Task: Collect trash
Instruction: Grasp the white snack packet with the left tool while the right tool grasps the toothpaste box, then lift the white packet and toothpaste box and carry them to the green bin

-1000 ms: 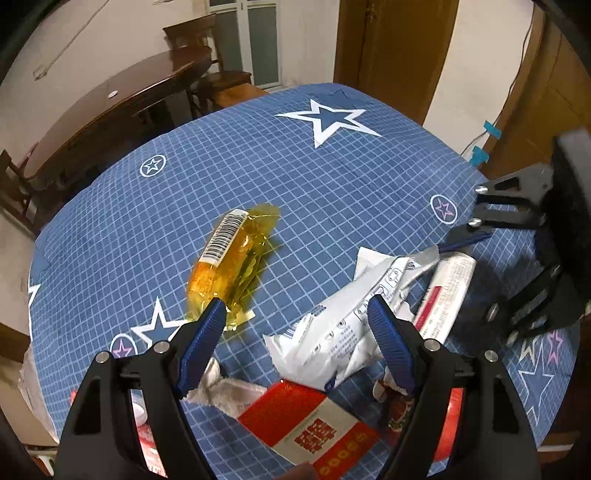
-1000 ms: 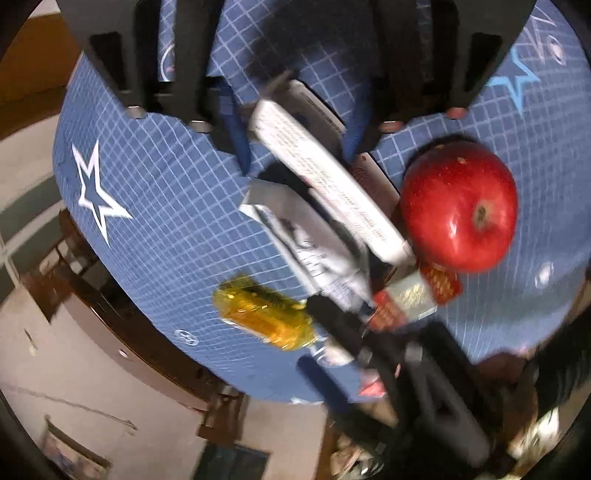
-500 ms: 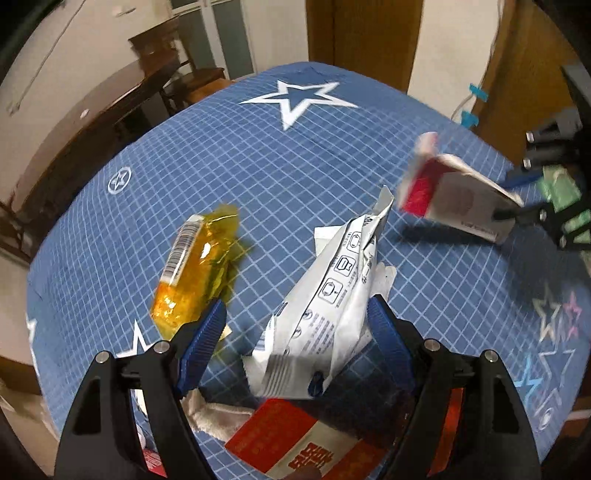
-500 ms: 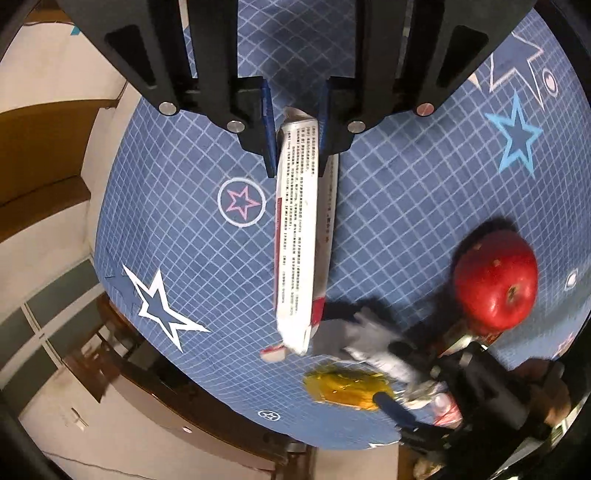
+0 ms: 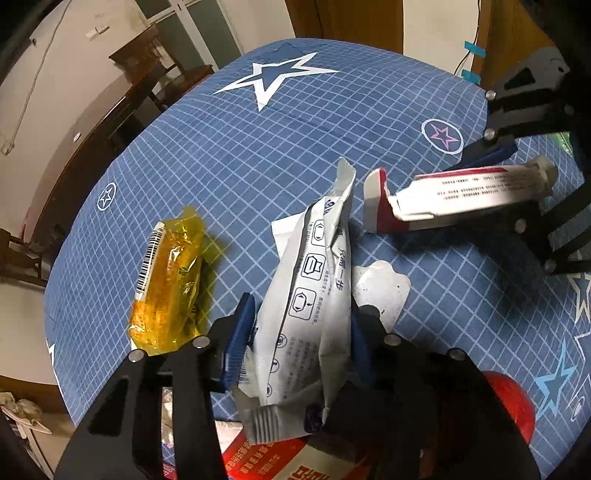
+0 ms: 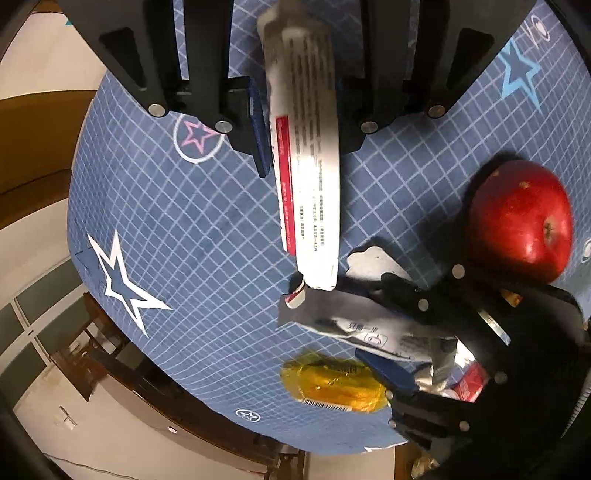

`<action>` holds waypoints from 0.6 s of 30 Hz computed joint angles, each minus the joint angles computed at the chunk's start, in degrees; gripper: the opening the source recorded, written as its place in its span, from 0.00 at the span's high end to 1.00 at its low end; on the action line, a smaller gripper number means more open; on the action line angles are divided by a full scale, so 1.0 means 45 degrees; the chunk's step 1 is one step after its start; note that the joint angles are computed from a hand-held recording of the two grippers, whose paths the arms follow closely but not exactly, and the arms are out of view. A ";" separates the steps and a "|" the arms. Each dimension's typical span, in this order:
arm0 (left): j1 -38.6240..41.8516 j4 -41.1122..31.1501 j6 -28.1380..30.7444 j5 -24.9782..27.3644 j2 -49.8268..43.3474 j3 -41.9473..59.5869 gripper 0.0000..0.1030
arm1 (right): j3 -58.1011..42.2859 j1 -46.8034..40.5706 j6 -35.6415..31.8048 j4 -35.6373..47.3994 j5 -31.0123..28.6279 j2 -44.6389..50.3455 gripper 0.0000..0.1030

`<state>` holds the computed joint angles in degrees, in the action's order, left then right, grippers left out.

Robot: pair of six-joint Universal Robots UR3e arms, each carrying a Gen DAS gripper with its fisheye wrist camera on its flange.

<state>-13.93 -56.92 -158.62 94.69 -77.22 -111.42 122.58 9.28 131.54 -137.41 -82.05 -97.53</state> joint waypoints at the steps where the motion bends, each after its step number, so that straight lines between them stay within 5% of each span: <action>1: -0.0027 0.0130 -0.0035 0.0033 0.0014 -0.0086 0.59 | 0.0053 0.0018 0.0158 -0.0122 0.0062 0.0013 0.73; 11: -0.0280 0.2134 -0.1369 0.0806 0.0478 -0.1172 0.65 | 0.1566 -0.0020 0.1767 -0.2786 0.0164 -0.0242 0.76; 18: -0.0623 0.2825 -0.2973 0.1968 0.1932 -0.1929 0.64 | 0.3290 -0.0889 0.3726 -0.4265 0.1362 -0.2121 0.76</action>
<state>-16.74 -44.20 -172.00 103.55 -68.53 -120.10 137.39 5.28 148.31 -156.61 -75.92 -107.08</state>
